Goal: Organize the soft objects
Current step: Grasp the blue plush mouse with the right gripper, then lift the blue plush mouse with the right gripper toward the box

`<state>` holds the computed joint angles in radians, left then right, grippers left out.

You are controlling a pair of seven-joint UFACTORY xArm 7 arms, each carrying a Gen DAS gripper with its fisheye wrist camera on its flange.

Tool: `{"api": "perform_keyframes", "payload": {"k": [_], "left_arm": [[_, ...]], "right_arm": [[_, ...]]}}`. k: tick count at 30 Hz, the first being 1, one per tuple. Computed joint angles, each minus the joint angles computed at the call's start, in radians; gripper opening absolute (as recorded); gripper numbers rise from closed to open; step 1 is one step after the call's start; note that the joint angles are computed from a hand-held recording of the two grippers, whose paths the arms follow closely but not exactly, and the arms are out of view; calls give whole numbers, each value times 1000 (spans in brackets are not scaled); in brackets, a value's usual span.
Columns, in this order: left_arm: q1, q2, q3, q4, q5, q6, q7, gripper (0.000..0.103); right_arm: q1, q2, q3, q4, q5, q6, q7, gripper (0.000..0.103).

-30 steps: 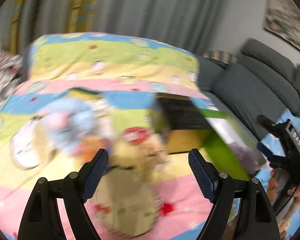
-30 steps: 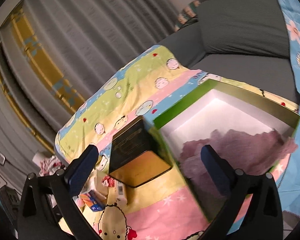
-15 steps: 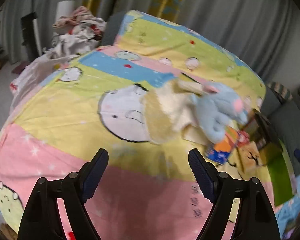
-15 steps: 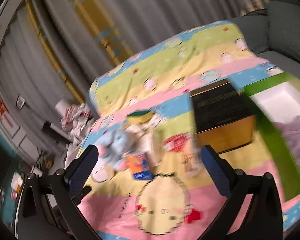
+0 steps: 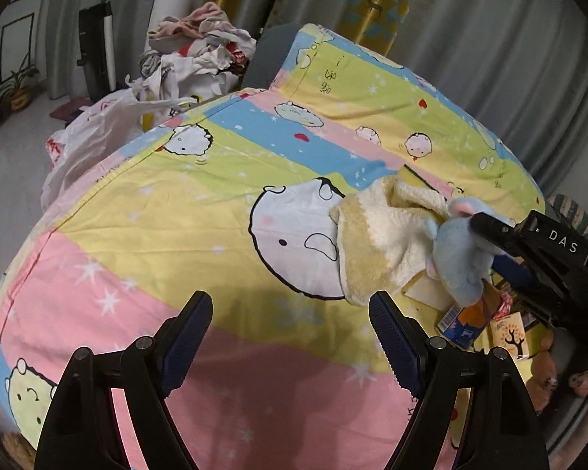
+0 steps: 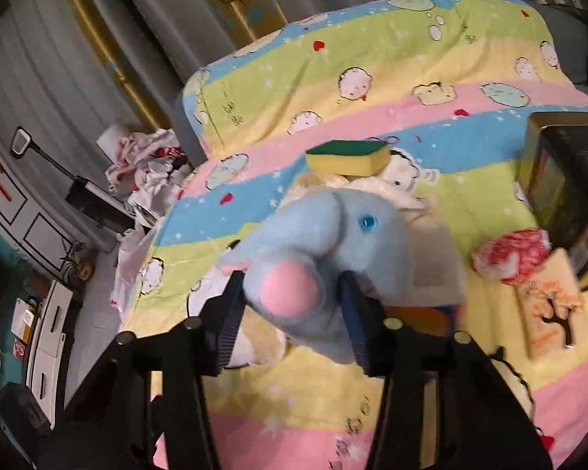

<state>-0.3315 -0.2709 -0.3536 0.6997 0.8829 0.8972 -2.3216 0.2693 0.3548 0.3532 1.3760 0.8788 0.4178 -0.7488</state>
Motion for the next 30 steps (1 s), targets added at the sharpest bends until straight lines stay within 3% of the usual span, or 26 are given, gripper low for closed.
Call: {"api": "perform_keyframes", "payload": {"k": [2,5,10,17,22,26,30], "left_arm": [[2,-7,3,-7,4,-14,-6,83],[4,-7,3,-4,2,-20,10,83],[1,1,-3,7,6,-11,17,83],[-14,40,0,44,10,-10,59,83],[-22,61,18,52,23,-59,84,83],[-22,48,30,35,40,-120,81,83],[12,14,27,-7,131,-254,-1,83]], "right_arm": [[-8,-32,16,-33,30,-49,-64,34],[-11,-74,12,-65,41,-42,-112,31],[-39,-202,-21,-152,154,92,-277,31],[-16,-333,-149,-262,27,352,-385,31],[22,-314,-176,-301,-74,333,-380,32],[20,-294,-182,-295,-92,365,-362,41],[-3,-332,-200,-304,13,367,-394,73]]}}
